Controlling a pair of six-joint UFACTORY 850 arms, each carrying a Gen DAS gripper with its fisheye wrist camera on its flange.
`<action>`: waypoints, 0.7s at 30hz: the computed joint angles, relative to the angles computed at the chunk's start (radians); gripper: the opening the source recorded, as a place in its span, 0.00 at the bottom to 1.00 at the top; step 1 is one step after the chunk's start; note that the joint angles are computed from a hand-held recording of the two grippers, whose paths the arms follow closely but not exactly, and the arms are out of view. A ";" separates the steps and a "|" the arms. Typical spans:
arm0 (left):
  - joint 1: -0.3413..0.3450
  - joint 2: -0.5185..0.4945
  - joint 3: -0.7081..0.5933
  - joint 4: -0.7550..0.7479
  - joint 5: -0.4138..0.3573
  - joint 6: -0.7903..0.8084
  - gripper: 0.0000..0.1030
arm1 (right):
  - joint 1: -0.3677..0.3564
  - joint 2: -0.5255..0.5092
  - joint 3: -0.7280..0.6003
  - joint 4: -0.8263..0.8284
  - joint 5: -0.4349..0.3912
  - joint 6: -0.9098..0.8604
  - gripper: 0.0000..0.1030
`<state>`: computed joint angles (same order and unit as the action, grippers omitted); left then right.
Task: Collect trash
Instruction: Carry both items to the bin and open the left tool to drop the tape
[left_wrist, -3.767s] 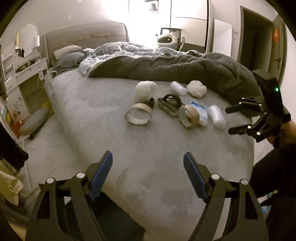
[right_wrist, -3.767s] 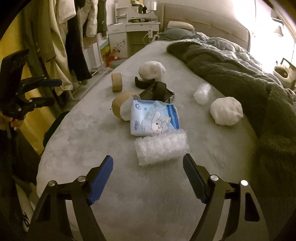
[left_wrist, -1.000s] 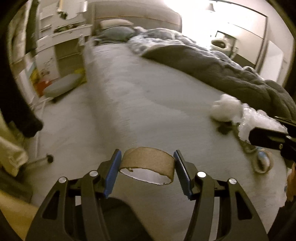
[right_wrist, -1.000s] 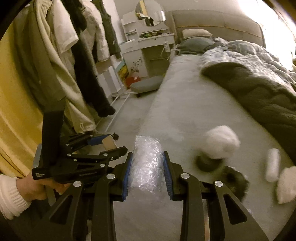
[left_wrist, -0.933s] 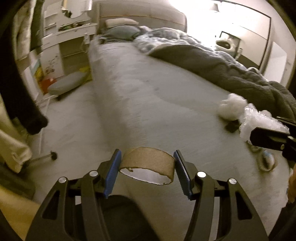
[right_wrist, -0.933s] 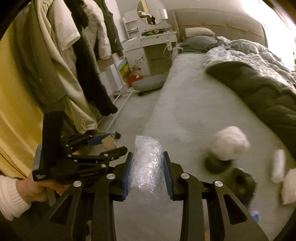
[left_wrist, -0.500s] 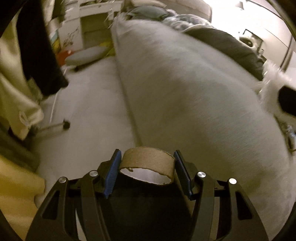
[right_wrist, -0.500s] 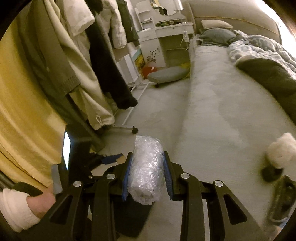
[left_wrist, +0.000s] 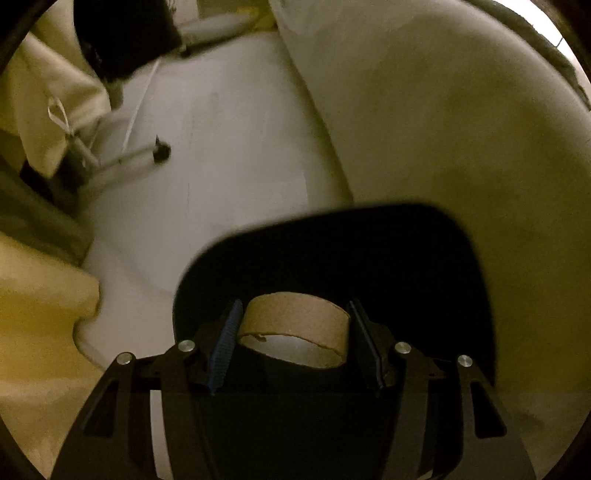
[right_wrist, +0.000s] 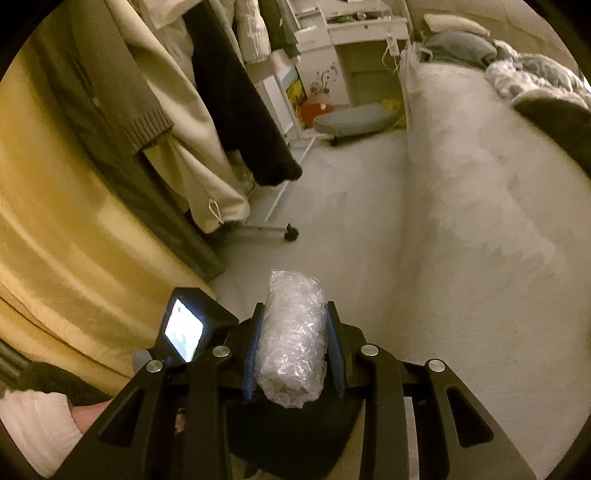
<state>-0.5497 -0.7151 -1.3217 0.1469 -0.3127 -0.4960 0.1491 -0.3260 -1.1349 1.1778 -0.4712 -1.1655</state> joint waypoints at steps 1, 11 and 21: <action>0.003 -0.003 0.009 -0.038 -0.004 0.036 0.59 | 0.003 -0.010 -0.005 -0.004 -0.008 0.016 0.31; 0.029 0.069 0.105 -0.373 0.044 0.380 0.73 | 0.053 -0.071 -0.040 -0.120 -0.002 0.139 0.31; 0.075 0.237 0.229 -0.471 0.152 0.523 0.76 | 0.080 -0.139 -0.078 -0.236 0.022 0.257 0.31</action>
<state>-0.4751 -0.4781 -1.0929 -0.3245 -0.1611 0.0274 0.2291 -0.4654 -1.2127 0.9420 -0.4497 -0.9087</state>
